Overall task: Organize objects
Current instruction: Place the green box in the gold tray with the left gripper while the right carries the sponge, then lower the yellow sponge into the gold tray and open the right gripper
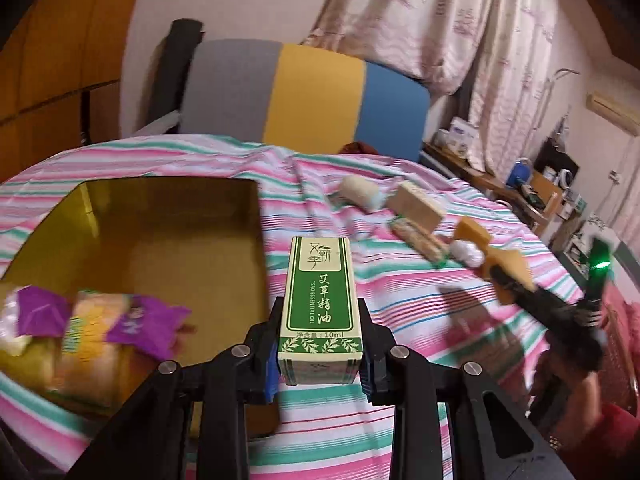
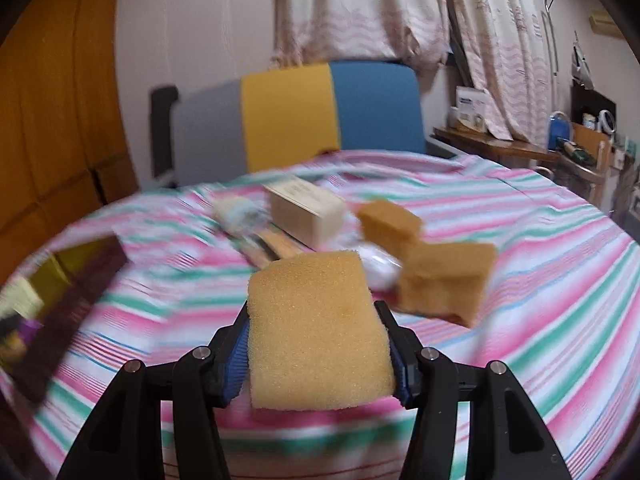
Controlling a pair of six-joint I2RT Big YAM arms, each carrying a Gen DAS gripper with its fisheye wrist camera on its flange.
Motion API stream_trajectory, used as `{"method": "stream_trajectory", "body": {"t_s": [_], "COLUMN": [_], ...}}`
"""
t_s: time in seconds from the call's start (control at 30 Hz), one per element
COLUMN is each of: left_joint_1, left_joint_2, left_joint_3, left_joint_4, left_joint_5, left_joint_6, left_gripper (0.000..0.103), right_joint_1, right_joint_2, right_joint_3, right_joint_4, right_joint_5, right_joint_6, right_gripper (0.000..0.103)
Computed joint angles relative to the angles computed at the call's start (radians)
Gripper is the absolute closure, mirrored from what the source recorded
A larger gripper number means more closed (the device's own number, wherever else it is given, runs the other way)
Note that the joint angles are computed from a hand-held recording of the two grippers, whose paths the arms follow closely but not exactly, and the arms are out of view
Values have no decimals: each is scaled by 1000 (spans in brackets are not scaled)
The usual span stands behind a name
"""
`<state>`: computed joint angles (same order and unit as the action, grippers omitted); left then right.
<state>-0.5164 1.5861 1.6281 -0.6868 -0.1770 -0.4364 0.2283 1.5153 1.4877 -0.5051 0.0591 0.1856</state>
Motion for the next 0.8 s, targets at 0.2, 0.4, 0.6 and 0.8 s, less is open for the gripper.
{"method": "stream_trajectory", "body": {"t_s": [0.2, 0.4, 0.6, 0.8], "left_joint_1": [44, 74, 84, 81], "left_joint_2": [-30, -24, -51, -112], "left_joint_3": [-46, -46, -86, -151], "left_joint_4": [-39, -105, -101, -25], "left_joint_5": [1, 16, 36, -4], "left_joint_6": [22, 64, 67, 23], "left_gripper": [72, 72, 53, 32], "right_joint_1": [88, 164, 219, 243], "right_joint_2": [-10, 17, 43, 73], "right_joint_3": [47, 106, 143, 183], "right_joint_4": [39, 37, 19, -27], "right_joint_5": [-92, -162, -193, -214], "right_joint_6": [36, 56, 65, 64], "right_gripper": [46, 46, 46, 46]}}
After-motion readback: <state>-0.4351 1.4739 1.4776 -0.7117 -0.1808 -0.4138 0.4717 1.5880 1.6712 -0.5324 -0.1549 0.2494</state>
